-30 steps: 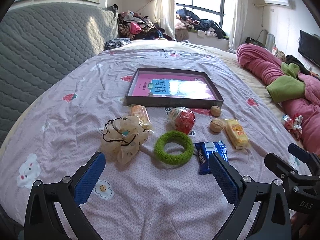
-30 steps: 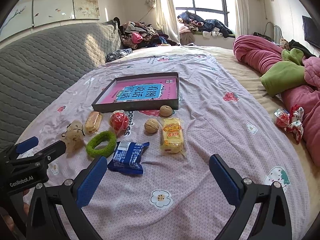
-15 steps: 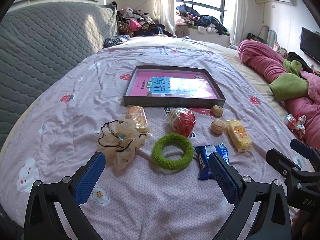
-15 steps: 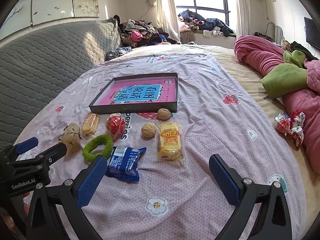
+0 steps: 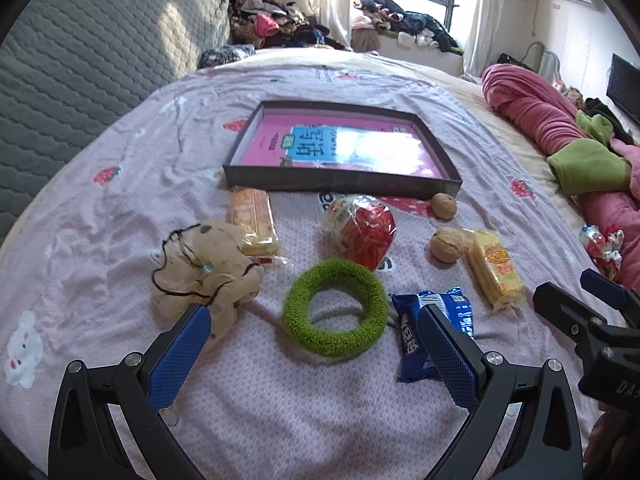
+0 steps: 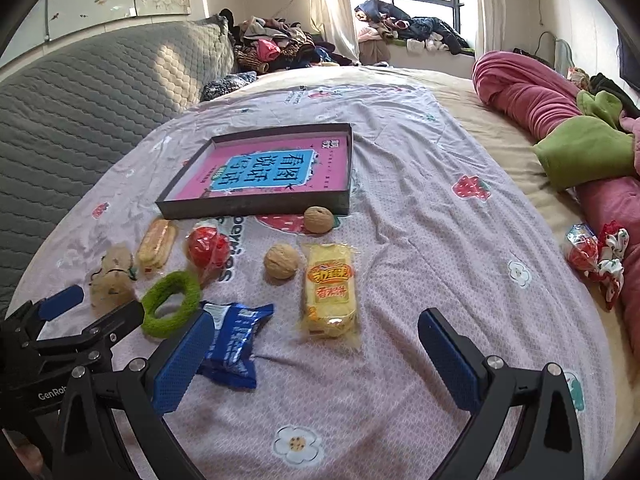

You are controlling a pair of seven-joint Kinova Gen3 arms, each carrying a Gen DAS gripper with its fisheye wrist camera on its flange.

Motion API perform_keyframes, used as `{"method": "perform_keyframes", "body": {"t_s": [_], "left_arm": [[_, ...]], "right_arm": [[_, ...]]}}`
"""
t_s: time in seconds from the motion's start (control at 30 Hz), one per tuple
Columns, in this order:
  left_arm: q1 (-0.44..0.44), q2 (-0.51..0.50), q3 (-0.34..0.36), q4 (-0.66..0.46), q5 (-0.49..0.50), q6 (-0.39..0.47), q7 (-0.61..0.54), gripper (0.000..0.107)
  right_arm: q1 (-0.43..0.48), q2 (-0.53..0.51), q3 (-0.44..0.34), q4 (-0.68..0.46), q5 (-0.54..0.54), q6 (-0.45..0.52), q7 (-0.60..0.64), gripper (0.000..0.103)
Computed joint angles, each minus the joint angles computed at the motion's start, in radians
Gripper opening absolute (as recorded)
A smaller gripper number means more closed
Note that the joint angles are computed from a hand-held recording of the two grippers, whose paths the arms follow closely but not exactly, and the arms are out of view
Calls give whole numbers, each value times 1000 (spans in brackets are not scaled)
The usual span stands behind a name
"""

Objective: Organize objects
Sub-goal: 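Reach the left gripper to the green ring while the right gripper approaches the yellow bread packet, then grasp the green ring with the left gripper while the right gripper grasps the yellow bread packet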

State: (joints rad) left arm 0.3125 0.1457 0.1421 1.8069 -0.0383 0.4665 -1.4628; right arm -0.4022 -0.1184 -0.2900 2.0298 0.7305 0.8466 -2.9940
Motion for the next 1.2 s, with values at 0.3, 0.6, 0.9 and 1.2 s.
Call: {"method": "perform_keyframes", "body": {"t_s": [0.3, 0.6, 0.9, 1.2], "left_arm": [[26, 84, -29, -66, -52, 39, 73, 102], [30, 142, -25, -116, -67, 77, 60, 97], [-18, 156, 15, -101, 47, 61, -54, 79], [-53, 161, 22, -111, 118, 98, -128, 31]], "right_arm": [[24, 50, 53, -14, -23, -47, 80, 103], [15, 154, 120, -76, -79, -45, 179, 102], [-14, 233, 168, -130, -107, -8, 250, 87], [-20, 248, 189, -133, -140, -38, 306, 60]]}}
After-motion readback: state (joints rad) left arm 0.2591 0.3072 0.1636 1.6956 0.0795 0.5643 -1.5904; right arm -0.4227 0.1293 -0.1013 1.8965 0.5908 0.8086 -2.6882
